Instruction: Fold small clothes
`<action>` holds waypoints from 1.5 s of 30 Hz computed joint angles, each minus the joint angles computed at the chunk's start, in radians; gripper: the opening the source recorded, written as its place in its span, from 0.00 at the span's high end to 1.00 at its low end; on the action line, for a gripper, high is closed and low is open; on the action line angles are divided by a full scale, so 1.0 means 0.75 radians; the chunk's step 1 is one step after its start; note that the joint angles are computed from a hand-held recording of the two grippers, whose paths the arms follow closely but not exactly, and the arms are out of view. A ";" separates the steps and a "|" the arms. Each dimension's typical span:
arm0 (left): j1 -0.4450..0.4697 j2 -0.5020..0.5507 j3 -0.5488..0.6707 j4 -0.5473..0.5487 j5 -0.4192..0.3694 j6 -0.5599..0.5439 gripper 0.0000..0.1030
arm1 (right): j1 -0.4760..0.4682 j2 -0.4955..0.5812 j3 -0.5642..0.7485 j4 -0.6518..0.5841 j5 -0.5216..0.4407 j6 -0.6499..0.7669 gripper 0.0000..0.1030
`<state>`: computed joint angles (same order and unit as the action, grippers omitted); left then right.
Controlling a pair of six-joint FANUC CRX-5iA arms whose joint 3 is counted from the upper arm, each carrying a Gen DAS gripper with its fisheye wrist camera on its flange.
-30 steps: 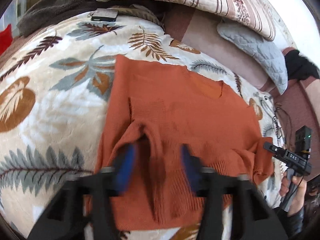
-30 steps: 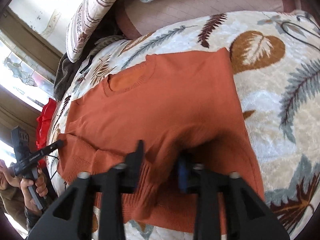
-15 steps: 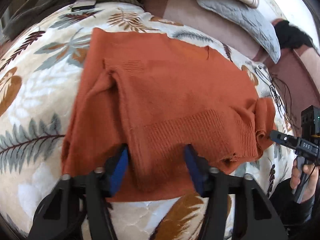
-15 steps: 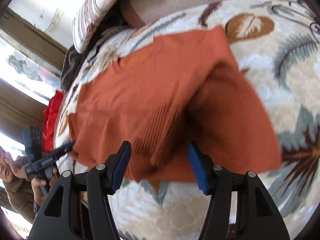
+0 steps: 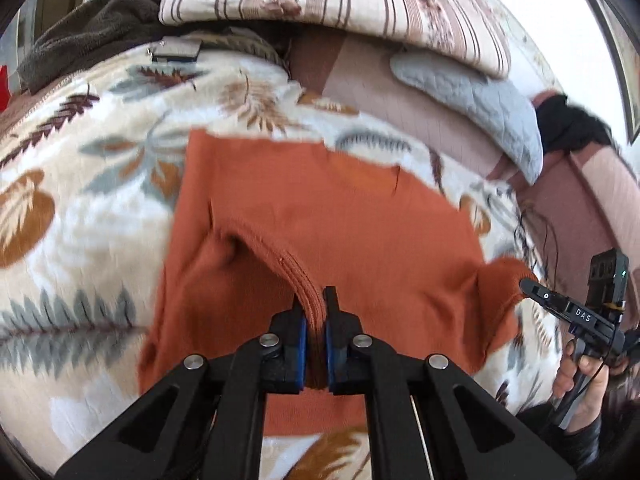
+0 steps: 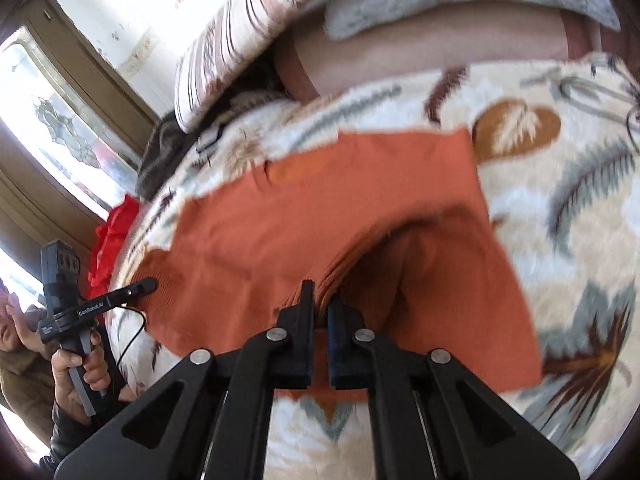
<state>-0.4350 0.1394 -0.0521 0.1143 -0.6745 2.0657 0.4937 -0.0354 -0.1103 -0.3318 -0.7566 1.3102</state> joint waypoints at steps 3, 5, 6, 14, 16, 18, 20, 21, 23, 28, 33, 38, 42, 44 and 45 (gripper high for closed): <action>0.056 0.032 0.054 0.055 0.024 -0.026 0.95 | -0.042 0.068 0.094 -0.006 0.033 0.023 0.94; 0.099 0.083 0.115 0.085 0.017 -0.027 0.95 | -0.078 0.139 0.178 -0.017 0.055 0.039 0.94; 0.126 0.122 0.156 0.098 0.006 -0.014 0.95 | -0.089 0.171 0.209 -0.006 0.074 0.025 0.94; 0.211 0.446 0.506 -0.059 -0.176 0.184 0.94 | -0.177 0.541 0.481 0.041 0.079 -0.103 0.94; 0.220 0.502 0.550 -0.054 -0.190 0.186 0.94 | -0.192 0.622 0.536 0.037 0.034 -0.121 0.94; 0.226 0.524 0.562 -0.040 -0.189 0.170 0.94 | -0.217 0.678 0.580 -0.022 -0.012 -0.089 0.94; 0.241 0.517 0.534 0.019 -0.156 0.103 0.93 | -0.246 0.691 0.601 -0.108 -0.034 -0.028 0.91; 0.252 0.506 0.507 0.065 -0.131 0.068 0.91 | -0.260 0.693 0.611 -0.145 -0.046 -0.005 0.88; 0.284 0.461 0.402 0.225 -0.043 -0.038 0.89 | -0.282 0.682 0.621 -0.196 -0.059 0.027 0.77; 0.287 0.409 0.367 0.267 -0.072 -0.127 0.83 | -0.276 0.577 0.532 -0.175 0.010 0.036 0.46; 0.274 0.363 0.359 0.157 -0.069 -0.079 0.60 | -0.259 0.493 0.470 -0.163 -0.051 0.086 0.46; 0.298 0.311 0.315 0.191 -0.039 -0.081 0.60 | -0.224 0.413 0.380 -0.088 -0.078 0.097 0.46; 0.261 0.265 0.293 0.104 -0.141 -0.095 0.58 | -0.185 0.361 0.305 0.057 -0.074 0.077 0.46; 0.225 0.239 0.272 0.004 -0.211 -0.061 0.59 | -0.179 0.349 0.280 0.101 -0.087 0.057 0.46; 0.210 0.229 0.257 -0.028 -0.233 -0.046 0.60 | -0.182 0.345 0.268 0.108 -0.097 0.053 0.46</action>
